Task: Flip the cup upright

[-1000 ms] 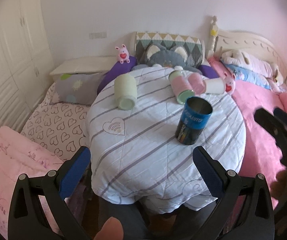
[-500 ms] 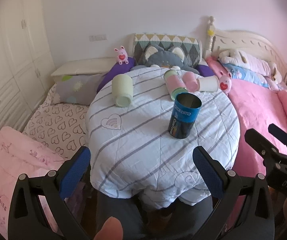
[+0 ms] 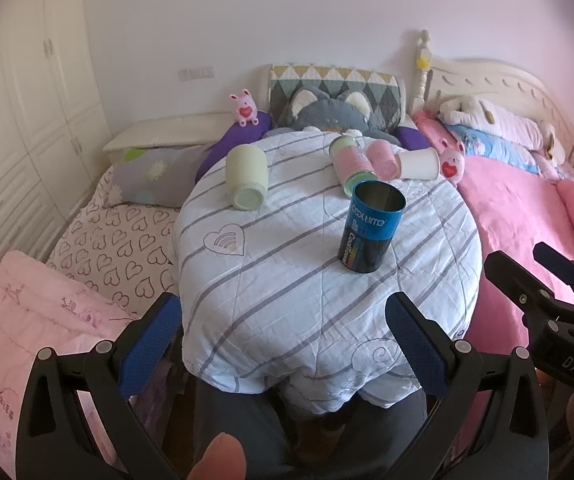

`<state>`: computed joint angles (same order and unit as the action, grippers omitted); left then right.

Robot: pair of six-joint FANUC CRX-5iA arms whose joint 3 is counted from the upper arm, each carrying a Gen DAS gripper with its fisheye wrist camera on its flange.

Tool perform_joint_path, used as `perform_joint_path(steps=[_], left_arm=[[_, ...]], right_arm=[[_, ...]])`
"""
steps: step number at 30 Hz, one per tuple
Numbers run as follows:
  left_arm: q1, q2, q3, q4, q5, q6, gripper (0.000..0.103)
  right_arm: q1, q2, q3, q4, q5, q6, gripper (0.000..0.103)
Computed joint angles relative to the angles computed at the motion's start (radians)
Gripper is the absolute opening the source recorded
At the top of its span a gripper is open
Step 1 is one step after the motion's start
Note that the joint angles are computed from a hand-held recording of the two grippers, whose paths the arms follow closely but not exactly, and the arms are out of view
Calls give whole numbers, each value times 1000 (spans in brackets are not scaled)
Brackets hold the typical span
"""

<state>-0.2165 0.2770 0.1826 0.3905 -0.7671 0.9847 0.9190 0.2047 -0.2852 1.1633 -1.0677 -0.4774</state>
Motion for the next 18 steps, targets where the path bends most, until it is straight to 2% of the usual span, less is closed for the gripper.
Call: perform_joint_path(steps=[18], left_arm=[[4,3,-1,-4,-1,-1,103]], right_arm=[[-11,9,10,-5,23,29,103]])
